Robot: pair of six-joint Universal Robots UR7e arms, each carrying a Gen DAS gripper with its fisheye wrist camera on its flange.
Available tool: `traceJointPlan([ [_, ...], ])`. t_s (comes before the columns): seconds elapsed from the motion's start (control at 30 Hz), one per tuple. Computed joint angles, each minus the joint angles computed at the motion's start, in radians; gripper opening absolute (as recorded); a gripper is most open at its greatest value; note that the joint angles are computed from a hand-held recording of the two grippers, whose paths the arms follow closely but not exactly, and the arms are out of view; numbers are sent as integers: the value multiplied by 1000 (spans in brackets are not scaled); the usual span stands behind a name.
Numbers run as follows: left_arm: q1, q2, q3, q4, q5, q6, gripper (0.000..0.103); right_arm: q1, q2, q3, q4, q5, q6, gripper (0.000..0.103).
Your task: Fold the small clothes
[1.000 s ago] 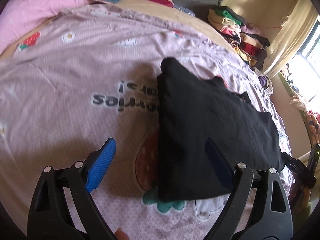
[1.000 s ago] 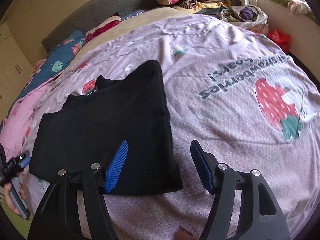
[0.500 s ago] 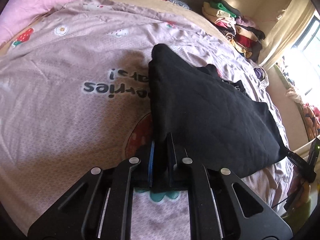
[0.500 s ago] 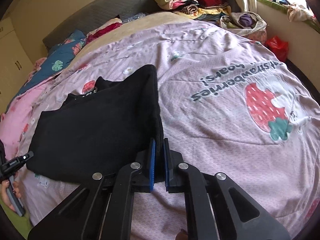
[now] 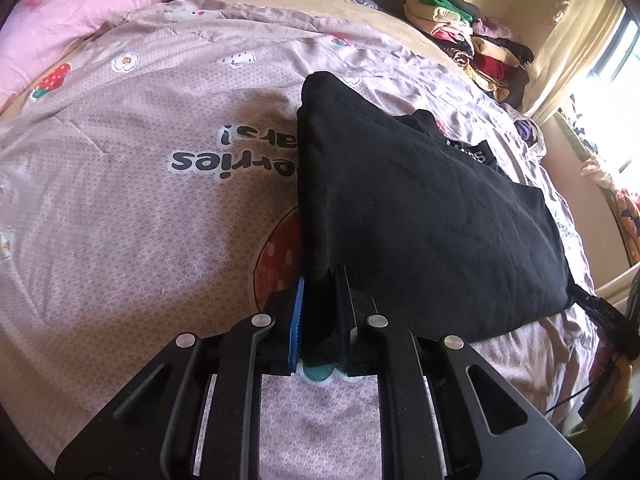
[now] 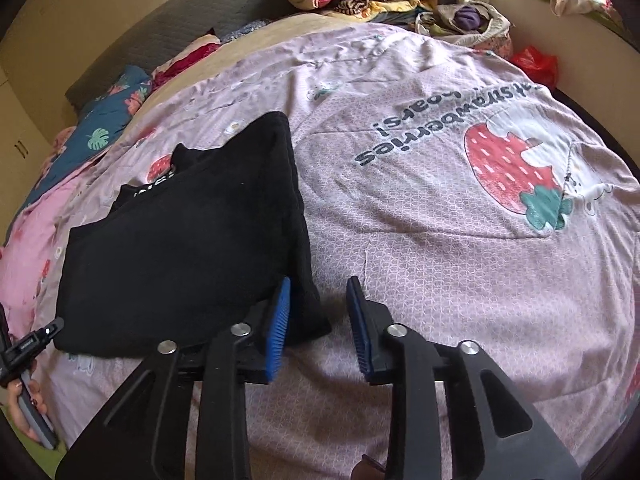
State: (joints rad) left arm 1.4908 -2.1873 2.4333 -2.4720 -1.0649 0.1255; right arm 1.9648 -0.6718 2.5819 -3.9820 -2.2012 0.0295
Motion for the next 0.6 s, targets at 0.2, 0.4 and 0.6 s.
traceJointPlan([
  [0.2,-26,-29,13,26,29,-13,10,55,9,9,-38,-17,-9,62],
  [0.4,-41,-57,24,53,42,-21,16,98,12,13,-45,-23,-3,78],
  [0.6,-59,-88,30,92,51,-33,25,137,23,17,-55,-50,10,88],
])
